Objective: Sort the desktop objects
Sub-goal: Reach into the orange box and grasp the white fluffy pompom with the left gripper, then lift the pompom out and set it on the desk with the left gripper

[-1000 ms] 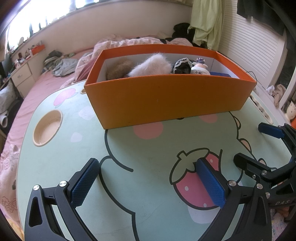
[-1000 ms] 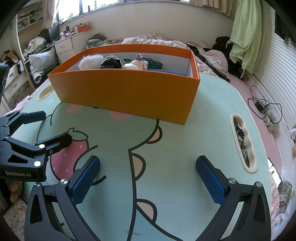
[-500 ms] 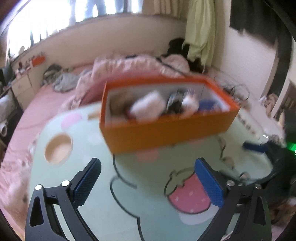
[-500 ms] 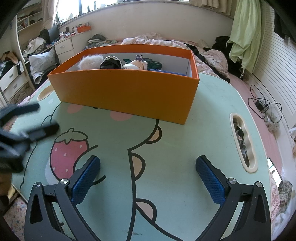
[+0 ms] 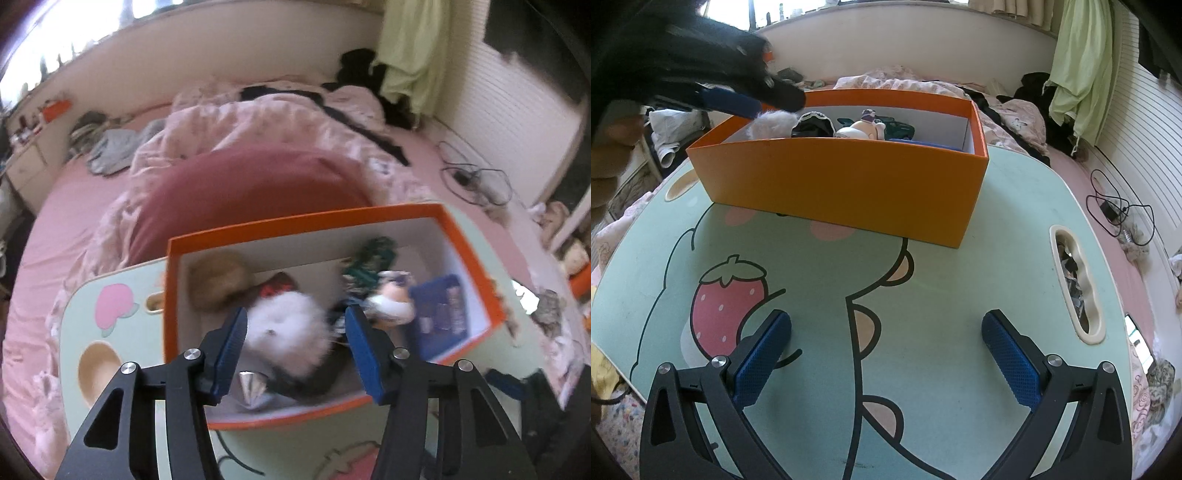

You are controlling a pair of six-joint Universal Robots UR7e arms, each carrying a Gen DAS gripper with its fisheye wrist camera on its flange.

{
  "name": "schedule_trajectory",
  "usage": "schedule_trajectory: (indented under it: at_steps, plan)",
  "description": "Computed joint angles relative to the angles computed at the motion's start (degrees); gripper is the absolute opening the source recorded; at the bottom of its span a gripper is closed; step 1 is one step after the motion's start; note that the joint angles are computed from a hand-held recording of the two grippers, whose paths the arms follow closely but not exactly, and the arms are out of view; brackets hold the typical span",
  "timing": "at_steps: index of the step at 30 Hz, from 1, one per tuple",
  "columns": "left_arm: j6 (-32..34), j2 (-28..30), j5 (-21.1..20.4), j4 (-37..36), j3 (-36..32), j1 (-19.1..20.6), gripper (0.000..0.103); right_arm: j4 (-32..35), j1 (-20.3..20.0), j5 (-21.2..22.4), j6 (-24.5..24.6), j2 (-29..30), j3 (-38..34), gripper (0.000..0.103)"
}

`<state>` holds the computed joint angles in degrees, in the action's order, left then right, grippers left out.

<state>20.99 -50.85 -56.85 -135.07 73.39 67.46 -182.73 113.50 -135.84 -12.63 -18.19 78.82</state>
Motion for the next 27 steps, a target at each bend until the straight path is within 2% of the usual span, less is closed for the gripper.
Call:
schedule_trajectory:
  at_steps: [2, 3, 4, 6, 9, 11, 14, 18, 23, 27]
  plan:
    - [-0.6, 0.3, -1.2, 2.1, -0.9, 0.8, 0.055, -0.1, 0.0, 0.0, -0.1, 0.1, -0.1, 0.103]
    - [-0.7, 0.6, -1.7, 3.2, -1.4, 1.3, 0.050, -0.6, -0.2, 0.2, -0.3, -0.3, 0.6, 0.103]
    - [0.0, 1.1, 0.0, 2.6, -1.3, 1.5, 0.046, -0.5, -0.1, 0.1, -0.2, -0.3, 0.7, 0.103]
    - [3.1, 1.5, 2.1, -1.6, -0.2, 1.3, 0.039, -0.5, 0.0, 0.1, -0.1, -0.3, 0.7, 0.103]
    - [1.7, 1.3, -0.9, -0.3, -1.9, 1.8, 0.021, -0.6, -0.1, 0.1, 0.0, -0.3, 0.8, 0.103]
    - [1.1, -1.0, -7.2, -0.7, -1.2, 2.5, 0.021, -0.6, -0.1, 0.2, 0.1, -0.1, 0.7, 0.103]
    - [2.1, -4.3, -10.9, -5.0, 2.3, 2.2, 0.021, -0.4, -0.3, 0.3, 0.0, 0.0, 0.4, 0.103]
    - [3.3, -10.8, -17.8, -5.9, 9.2, 2.4, 0.021, 0.4, -0.1, 0.3, 0.4, 0.1, 0.0, 0.103]
    - [6.2, -15.6, -17.6, -10.2, 19.1, 3.6, 0.021, 0.6, 0.0, 0.2, 0.6, 0.2, -0.1, 0.103]
    - [7.3, -14.4, -16.8, -13.6, 21.6, 4.6, 0.023, 0.6, 0.1, 0.2, 0.8, 0.2, 0.0, 0.103]
